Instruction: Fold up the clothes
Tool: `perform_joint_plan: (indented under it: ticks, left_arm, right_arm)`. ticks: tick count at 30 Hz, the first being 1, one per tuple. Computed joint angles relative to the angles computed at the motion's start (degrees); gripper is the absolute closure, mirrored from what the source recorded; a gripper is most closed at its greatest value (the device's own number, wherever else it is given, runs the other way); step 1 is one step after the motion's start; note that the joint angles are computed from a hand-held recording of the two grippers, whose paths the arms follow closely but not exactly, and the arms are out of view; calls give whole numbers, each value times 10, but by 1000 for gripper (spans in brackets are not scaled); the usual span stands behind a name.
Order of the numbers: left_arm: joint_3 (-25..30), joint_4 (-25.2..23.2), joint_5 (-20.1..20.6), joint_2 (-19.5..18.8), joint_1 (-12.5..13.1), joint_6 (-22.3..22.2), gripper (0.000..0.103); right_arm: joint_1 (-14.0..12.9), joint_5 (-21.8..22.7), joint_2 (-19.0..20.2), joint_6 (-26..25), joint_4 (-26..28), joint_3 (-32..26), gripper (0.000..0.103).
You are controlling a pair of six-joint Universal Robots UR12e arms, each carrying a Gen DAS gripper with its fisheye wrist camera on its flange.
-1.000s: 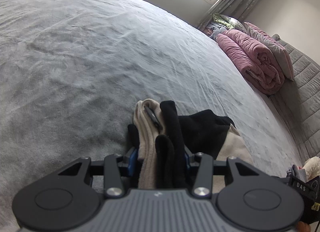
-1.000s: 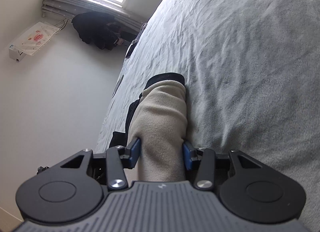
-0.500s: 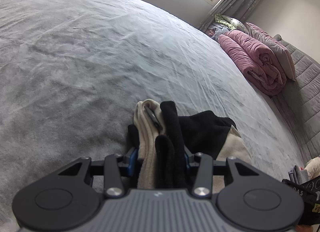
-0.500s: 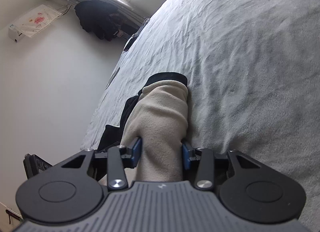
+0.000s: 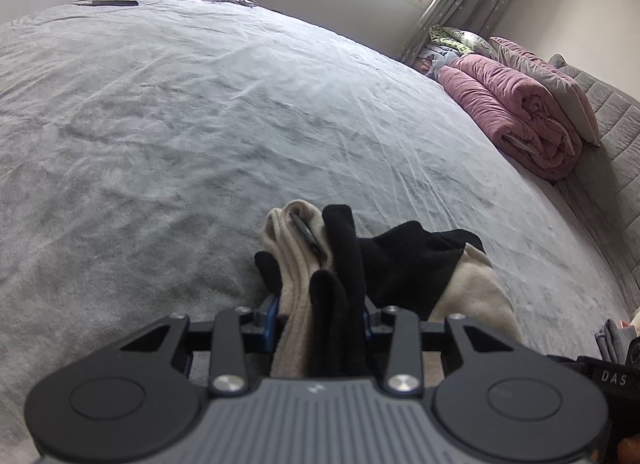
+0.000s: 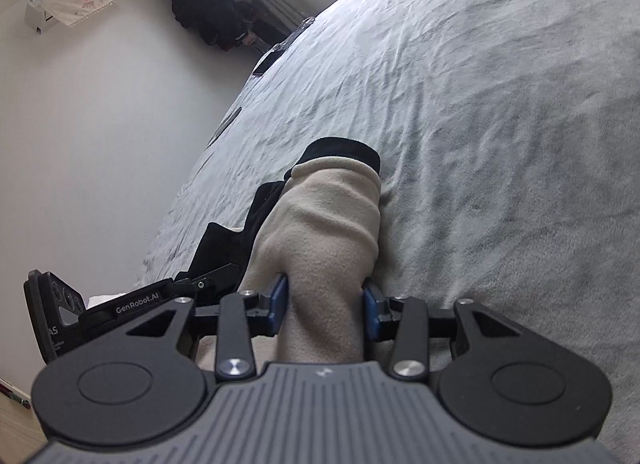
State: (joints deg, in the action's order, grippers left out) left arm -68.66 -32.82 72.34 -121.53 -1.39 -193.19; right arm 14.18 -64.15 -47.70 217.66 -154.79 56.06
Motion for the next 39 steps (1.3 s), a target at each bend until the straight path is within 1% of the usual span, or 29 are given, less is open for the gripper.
perform_joint_plan:
  ticks: [4, 8, 11, 13, 14, 16, 19, 22, 26, 29, 33, 39]
  left_arm:
    - [2, 5, 3, -2, -4, -1, 66]
    - [3, 9, 17, -2, -10, -9, 67]
    - [3, 13, 18, -1, -12, -17, 68]
    - [2, 18, 18, -1, -14, -22, 68]
    - [2, 23, 17, -2, -16, -25, 68]
    - [4, 27, 19, -4, -18, -27, 68]
    - [8, 26, 22, -7, -20, -33, 69]
    - [9, 30, 14, -6, -19, -45, 69]
    - [5, 54, -4, -4, -18, -58, 69]
    - [8, 61, -6, -6, -21, -58, 69]
    - [21, 41, 2, -13, -26, -67, 69]
    - [20, 47, 3, -10, -32, -71, 69]
  right_arm:
    - [-2, -4, -11, -35, 10, 10, 62]
    - [-2, -5, -11, -69, 35, 0, 63]
    - [-4, -7, -9, -102, 57, -13, 63]
    - [-6, -8, -9, -116, 61, -17, 63]
    - [-7, -9, -9, -117, 57, -16, 63]
    - [-9, -11, -10, -102, 34, -7, 63]
    - [-10, -13, -9, -72, 30, -6, 63]
    - [-12, -8, -12, -70, 21, -6, 64]
    - [-14, -5, -19, -63, -7, 0, 64]
    - [-14, -16, -23, -61, -3, 1, 64]
    - [-13, -25, -27, -60, 8, 2, 64]
    - [-18, -24, -33, -51, -2, 8, 64]
